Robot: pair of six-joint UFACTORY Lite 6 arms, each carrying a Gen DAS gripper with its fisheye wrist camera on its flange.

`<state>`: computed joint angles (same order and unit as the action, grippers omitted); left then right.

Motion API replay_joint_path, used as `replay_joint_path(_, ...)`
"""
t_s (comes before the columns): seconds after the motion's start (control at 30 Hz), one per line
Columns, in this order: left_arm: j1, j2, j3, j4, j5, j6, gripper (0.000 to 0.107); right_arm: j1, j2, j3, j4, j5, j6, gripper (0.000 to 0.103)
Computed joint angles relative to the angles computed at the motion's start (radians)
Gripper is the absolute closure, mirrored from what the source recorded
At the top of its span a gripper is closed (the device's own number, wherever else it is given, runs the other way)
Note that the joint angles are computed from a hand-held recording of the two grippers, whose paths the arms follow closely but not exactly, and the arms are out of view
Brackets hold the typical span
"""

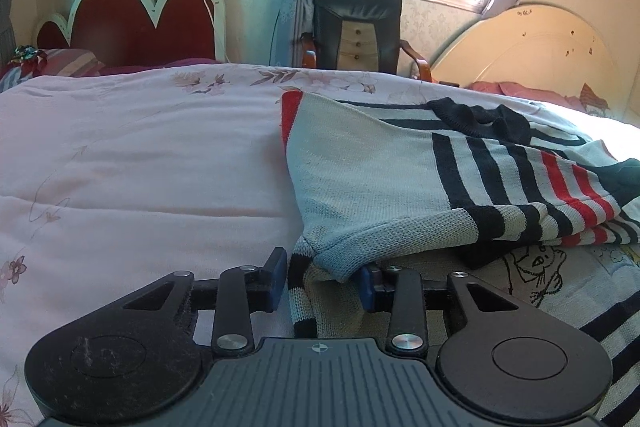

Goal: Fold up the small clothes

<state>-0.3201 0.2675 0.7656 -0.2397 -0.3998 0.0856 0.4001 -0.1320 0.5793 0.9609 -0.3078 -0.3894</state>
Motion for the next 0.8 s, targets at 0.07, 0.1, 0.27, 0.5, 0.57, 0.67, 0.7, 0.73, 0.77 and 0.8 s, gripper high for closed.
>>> replay_joint_path(0.07, 0.005, 0.004, 0.004, 0.019, 0.006, -0.019, 0.07, 0.02, -0.023, -0.017, 0.054, -0.013, -0.065, 0.097)
replay_joint_path(0.1, 0.005, 0.006, 0.007, 0.02, 0.009, -0.021, 0.07, 0.023, -0.026, -0.022, 0.063, -0.014, -0.074, 0.097)
replay_joint_path(0.27, -0.001, 0.008, 0.016, -0.011, 0.022, 0.015, 0.07, -0.008, 0.037, -0.018, -0.053, 0.003, 0.067, 0.097)
replay_joint_path(0.5, 0.039, -0.136, -0.068, 0.096, 0.086, -0.041, 0.057, -0.009, 0.012, -0.05, -0.039, 0.029, 0.037, 0.095)
replay_joint_path(0.57, 0.035, -0.23, -0.128, 0.115, 0.061, -0.072, 0.057, 0.008, -0.037, -0.065, 0.099, 0.006, -0.112, 0.084)
replay_joint_path(0.67, -0.028, -0.229, -0.088, 0.156, 0.045, -0.136, 0.057, 0.01, -0.144, -0.106, 0.092, -0.008, -0.142, 0.086)
replay_joint_path(0.7, -0.068, -0.181, -0.037, 0.112, 0.047, -0.089, 0.057, 0.001, -0.137, -0.094, 0.056, 0.017, -0.122, 0.087)
replay_joint_path(0.73, -0.105, -0.122, 0.022, 0.055, 0.055, -0.036, 0.057, 0.002, -0.11, -0.073, 0.033, 0.032, -0.116, 0.087)
replay_joint_path(0.77, -0.133, -0.059, 0.085, 0.021, 0.071, -0.012, 0.057, 0.014, -0.08, -0.056, 0.033, 0.032, -0.125, 0.088)
replay_joint_path(0.8, -0.15, 0.007, 0.14, 0.012, 0.083, -0.018, 0.057, 0.034, -0.041, -0.029, 0.061, 0.024, -0.166, 0.087)
